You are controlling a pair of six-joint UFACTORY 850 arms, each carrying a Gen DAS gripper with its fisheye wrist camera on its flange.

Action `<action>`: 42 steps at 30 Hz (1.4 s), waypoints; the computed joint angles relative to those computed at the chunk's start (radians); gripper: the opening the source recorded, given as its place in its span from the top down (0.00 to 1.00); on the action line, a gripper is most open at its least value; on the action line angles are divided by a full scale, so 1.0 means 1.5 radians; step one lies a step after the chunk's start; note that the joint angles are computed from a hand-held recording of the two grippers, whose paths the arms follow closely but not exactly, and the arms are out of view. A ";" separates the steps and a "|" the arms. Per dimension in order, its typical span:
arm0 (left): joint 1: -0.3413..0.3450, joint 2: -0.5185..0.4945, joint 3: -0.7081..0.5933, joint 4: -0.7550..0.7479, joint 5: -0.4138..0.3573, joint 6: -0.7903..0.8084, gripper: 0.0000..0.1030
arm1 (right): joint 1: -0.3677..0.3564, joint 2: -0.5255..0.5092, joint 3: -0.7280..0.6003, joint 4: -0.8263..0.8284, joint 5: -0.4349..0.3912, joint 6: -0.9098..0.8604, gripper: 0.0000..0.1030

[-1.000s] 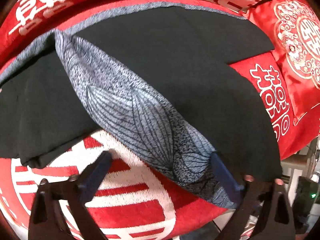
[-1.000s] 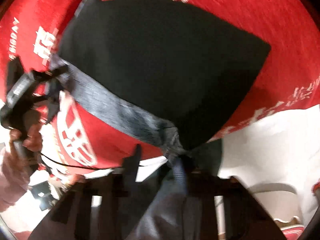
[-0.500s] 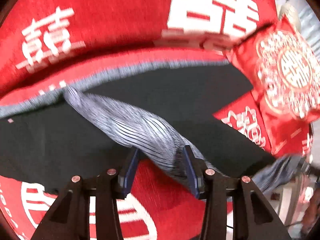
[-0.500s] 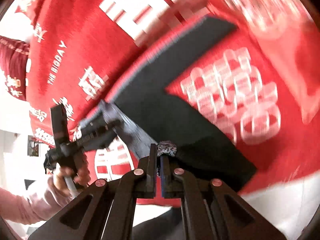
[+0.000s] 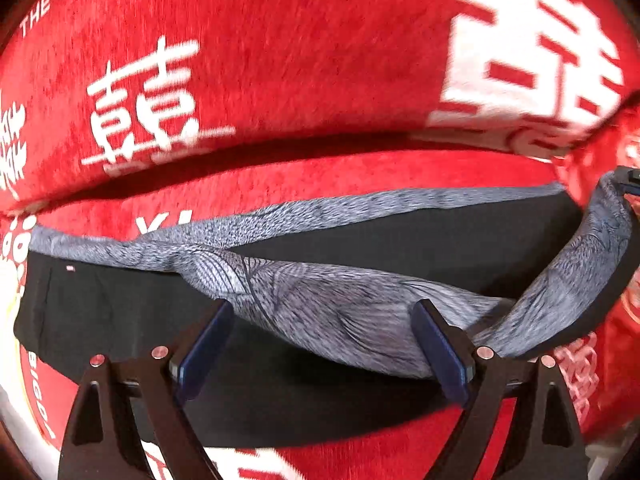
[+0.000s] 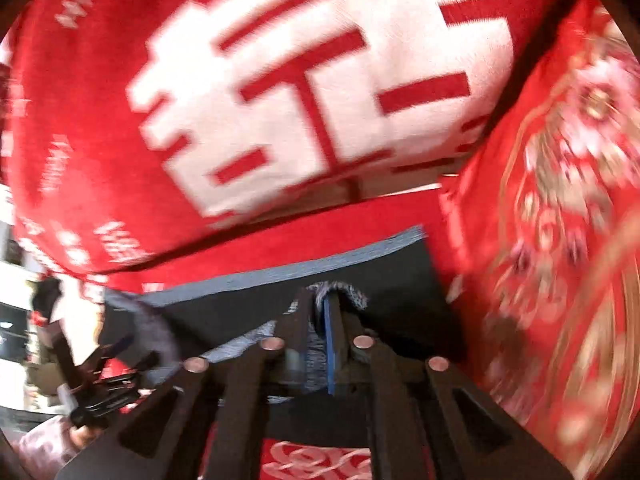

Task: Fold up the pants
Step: 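Carry the waistband over the legs toward the hems with both grippers, then lower the waistband onto the hems and open both grippers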

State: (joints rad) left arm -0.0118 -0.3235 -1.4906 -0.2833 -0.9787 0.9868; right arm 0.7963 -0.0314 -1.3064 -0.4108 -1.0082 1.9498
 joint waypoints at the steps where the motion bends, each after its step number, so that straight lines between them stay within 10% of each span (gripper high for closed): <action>1: -0.005 -0.001 0.006 0.006 0.013 -0.014 0.11 | -0.017 -0.001 0.005 0.030 -0.016 -0.033 0.55; 2: -0.012 -0.005 0.010 0.013 0.026 -0.030 0.11 | -0.028 -0.002 0.010 0.042 -0.026 -0.055 0.26; 3: -0.019 -0.008 0.012 0.022 0.038 -0.045 0.11 | -0.034 0.000 0.014 0.035 -0.035 -0.069 0.20; 19: -0.040 -0.027 0.011 0.070 0.057 -0.093 0.11 | 0.107 -0.039 0.062 0.070 0.014 0.249 0.25; 20: -0.040 -0.028 0.011 0.071 0.058 -0.094 0.11 | 0.113 -0.037 0.073 0.050 0.011 0.292 0.29; 23: -0.041 -0.029 0.003 0.079 0.053 -0.111 0.11 | 0.111 -0.015 0.110 0.030 0.042 0.360 0.94; 26: -0.034 -0.012 0.004 0.058 0.072 -0.104 0.11 | 0.122 -0.029 0.053 -0.027 -0.056 0.330 0.95; 31: -0.042 -0.022 0.008 0.100 0.079 -0.126 0.11 | 0.081 -0.028 0.045 0.109 -0.101 0.215 0.71; 36: -0.036 -0.026 0.021 0.095 0.090 -0.131 0.11 | 0.095 -0.025 -0.010 0.020 -0.121 0.127 0.57; 42: -0.033 -0.014 0.035 0.089 0.103 -0.135 0.11 | -0.039 -0.015 0.036 0.064 -0.063 -0.093 0.42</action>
